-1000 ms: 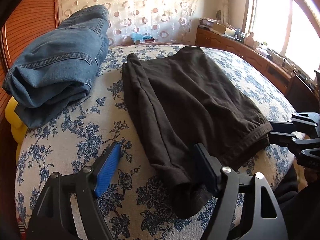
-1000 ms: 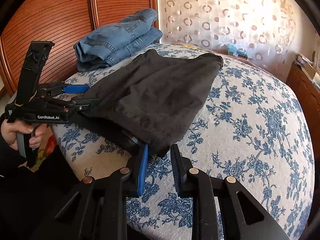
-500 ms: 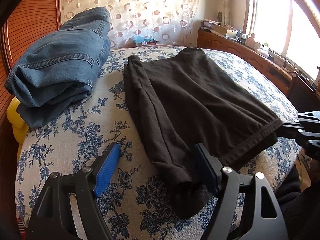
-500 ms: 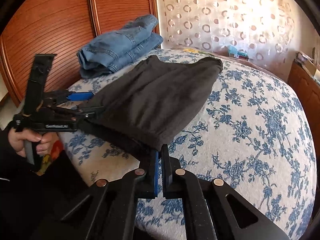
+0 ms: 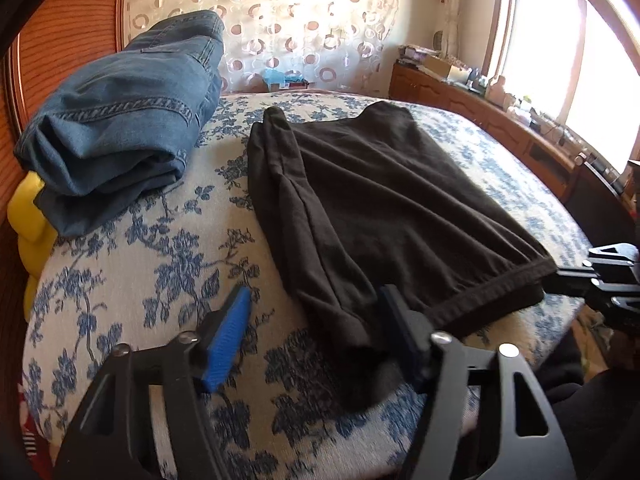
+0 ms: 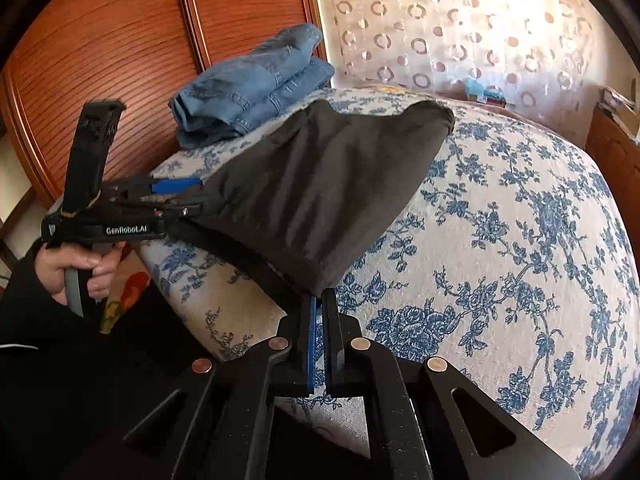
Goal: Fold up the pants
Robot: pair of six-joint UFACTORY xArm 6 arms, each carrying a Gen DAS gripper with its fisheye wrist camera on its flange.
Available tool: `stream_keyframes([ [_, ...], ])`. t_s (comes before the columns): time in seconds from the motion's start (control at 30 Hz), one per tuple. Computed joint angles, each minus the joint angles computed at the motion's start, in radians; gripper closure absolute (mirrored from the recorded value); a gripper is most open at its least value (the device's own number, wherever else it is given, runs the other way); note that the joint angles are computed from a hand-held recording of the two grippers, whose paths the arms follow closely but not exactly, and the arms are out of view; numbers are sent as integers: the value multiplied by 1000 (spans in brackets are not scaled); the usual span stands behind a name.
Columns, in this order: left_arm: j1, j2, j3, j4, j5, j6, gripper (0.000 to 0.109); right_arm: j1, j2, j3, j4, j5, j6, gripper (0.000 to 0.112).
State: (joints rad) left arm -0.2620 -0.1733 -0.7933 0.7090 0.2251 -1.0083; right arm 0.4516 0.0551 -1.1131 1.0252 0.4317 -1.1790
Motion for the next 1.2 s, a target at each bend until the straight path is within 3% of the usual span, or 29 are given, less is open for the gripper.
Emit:
stream_keyframes([
  [0.23,-14,-64,57,12,-43,-22,72,-3,-41,16,107,-8,-93,103],
  [0.5,-23,-63,58,-57,-55,45,100,26,17,-32,71,-58,-32,101],
  [0.7,-52,-118,83,-80,-14,79,101,29,24,-43,75,-65,-30,101],
  [0.93,-54,-96,77,-90,8,78,99,27,41,-52,30,-44,1,90],
  [1.07,-50,-94,70,-72,25,54,86,30,60,-59,-71,-38,81,90],
  [1.2,-41,-95,65,-38,44,20,59,32,67,-58,-129,-34,127,90],
])
